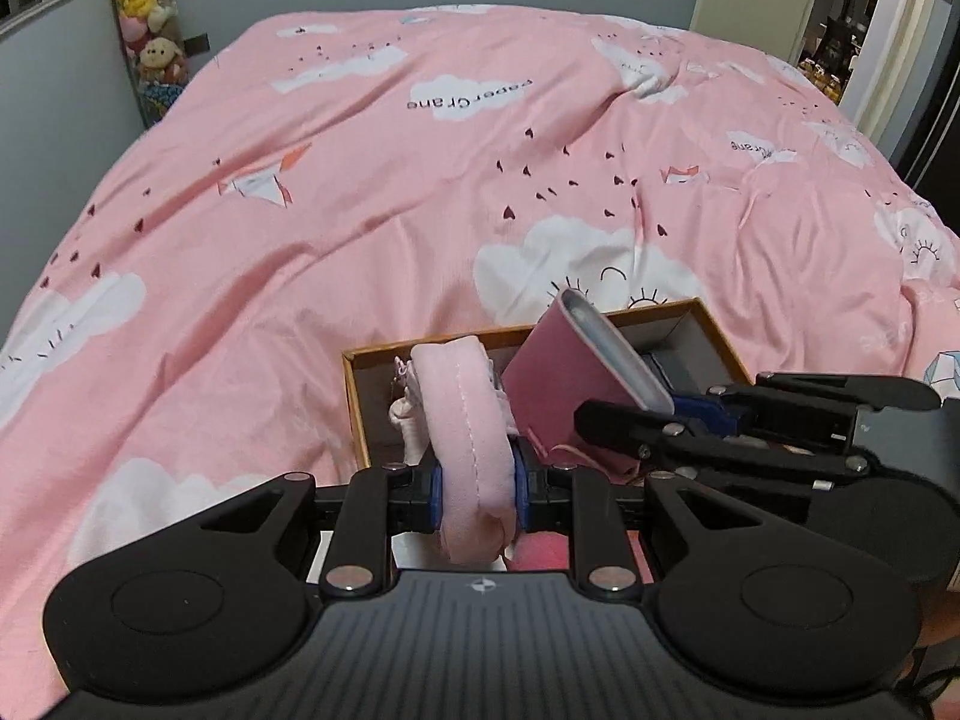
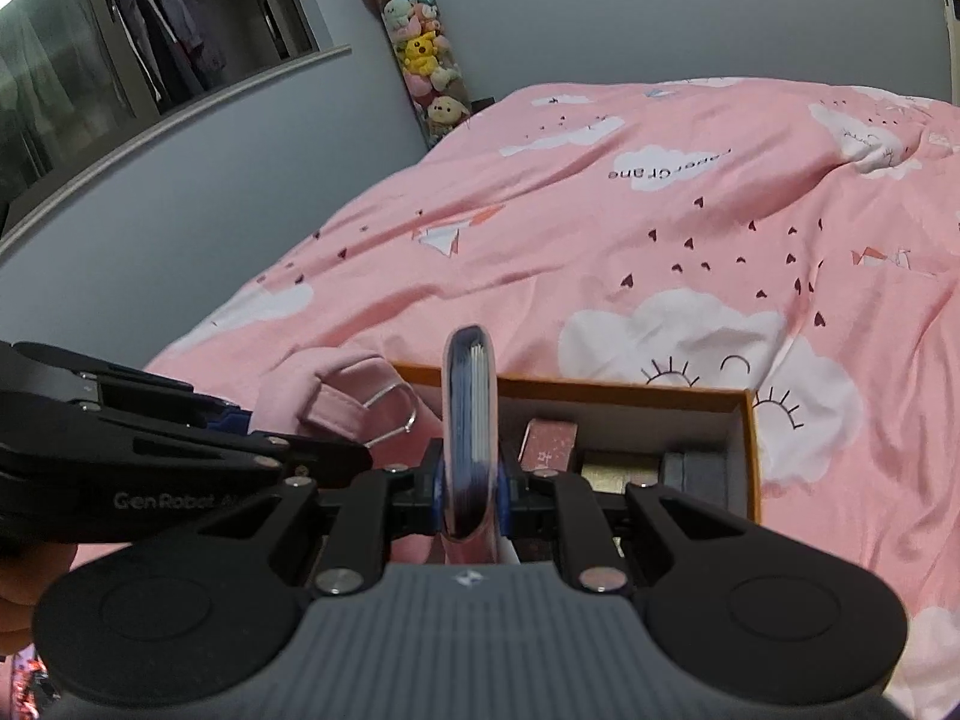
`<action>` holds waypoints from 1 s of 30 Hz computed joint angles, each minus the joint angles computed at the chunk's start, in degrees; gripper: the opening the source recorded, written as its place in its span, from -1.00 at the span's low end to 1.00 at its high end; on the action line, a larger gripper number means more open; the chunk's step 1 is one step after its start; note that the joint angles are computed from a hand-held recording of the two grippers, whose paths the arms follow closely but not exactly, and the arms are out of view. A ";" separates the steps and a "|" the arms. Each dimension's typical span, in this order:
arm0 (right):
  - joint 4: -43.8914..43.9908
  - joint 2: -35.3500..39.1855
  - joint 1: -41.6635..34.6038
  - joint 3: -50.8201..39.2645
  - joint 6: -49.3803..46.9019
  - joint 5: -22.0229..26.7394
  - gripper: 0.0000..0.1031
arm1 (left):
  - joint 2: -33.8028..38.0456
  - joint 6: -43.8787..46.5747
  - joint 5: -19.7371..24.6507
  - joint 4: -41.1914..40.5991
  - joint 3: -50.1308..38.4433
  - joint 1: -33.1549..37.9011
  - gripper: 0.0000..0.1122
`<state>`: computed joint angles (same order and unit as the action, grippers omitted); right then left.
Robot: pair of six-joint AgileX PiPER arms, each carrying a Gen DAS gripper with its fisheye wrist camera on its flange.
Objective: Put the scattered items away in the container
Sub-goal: 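Lower the pouch and card holder into the box and open both grippers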
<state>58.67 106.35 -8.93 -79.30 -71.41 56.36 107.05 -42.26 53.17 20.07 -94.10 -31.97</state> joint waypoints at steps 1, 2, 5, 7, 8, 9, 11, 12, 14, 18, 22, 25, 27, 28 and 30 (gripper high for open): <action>-0.20 0.27 0.36 0.15 0.08 -0.66 -0.66 | 0.05 -0.14 -0.68 -0.12 0.51 0.28 -0.56; -0.26 0.53 0.64 0.27 -0.07 -1.23 -0.66 | 0.17 -0.06 -1.21 -0.62 0.81 0.66 -0.56; -0.32 1.15 1.47 0.73 -0.82 -3.19 -0.66 | 0.74 0.20 -2.32 -1.83 1.54 1.53 -0.57; -0.66 2.14 1.81 0.21 -0.49 -3.30 -0.66 | 1.10 0.20 -2.97 -1.82 1.89 1.88 -0.57; -0.76 2.64 1.92 -0.02 -0.40 -3.26 -0.66 | 1.06 0.23 -3.64 -1.75 2.50 2.03 -0.56; -0.67 2.89 2.01 0.00 -0.78 -3.38 -0.65 | 1.08 0.46 -4.08 -1.99 2.85 2.27 -0.56; 0.01 2.98 1.94 0.26 -2.63 -3.33 -0.61 | 1.42 1.39 -4.12 -2.59 2.63 2.61 -0.56; -0.01 2.98 1.74 0.10 -3.02 -2.73 -0.60 | 1.47 2.00 -4.35 -2.61 2.64 2.60 -0.56; 0.65 2.66 0.82 -0.15 -4.06 -0.92 -0.57 | 1.92 2.63 -4.14 -2.53 2.04 2.45 -0.56; 1.51 0.85 -1.19 0.98 -6.42 0.87 -0.44 | 2.38 2.52 -4.40 -1.47 2.01 1.57 -0.56; 2.17 -0.76 -3.75 3.34 -7.60 2.07 -0.35 | 2.06 -0.31 -6.07 2.04 4.18 -0.43 -0.54; 1.61 -1.95 -5.22 4.43 -7.64 2.23 -0.35 | 2.54 -1.76 -6.27 4.72 4.02 -1.57 -0.53; 1.15 -2.63 -6.11 4.99 -8.18 2.04 -0.35 | 2.87 -1.97 -7.04 6.73 4.07 -2.06 -0.53; 1.05 -2.92 -6.51 5.38 -8.84 1.88 -0.35 | 3.24 -1.18 -6.99 6.38 3.62 -2.00 -0.51; 0.43 -3.28 -7.44 5.89 -8.96 1.74 -0.35 | 3.63 0.59 -7.05 5.46 3.21 -1.93 -0.50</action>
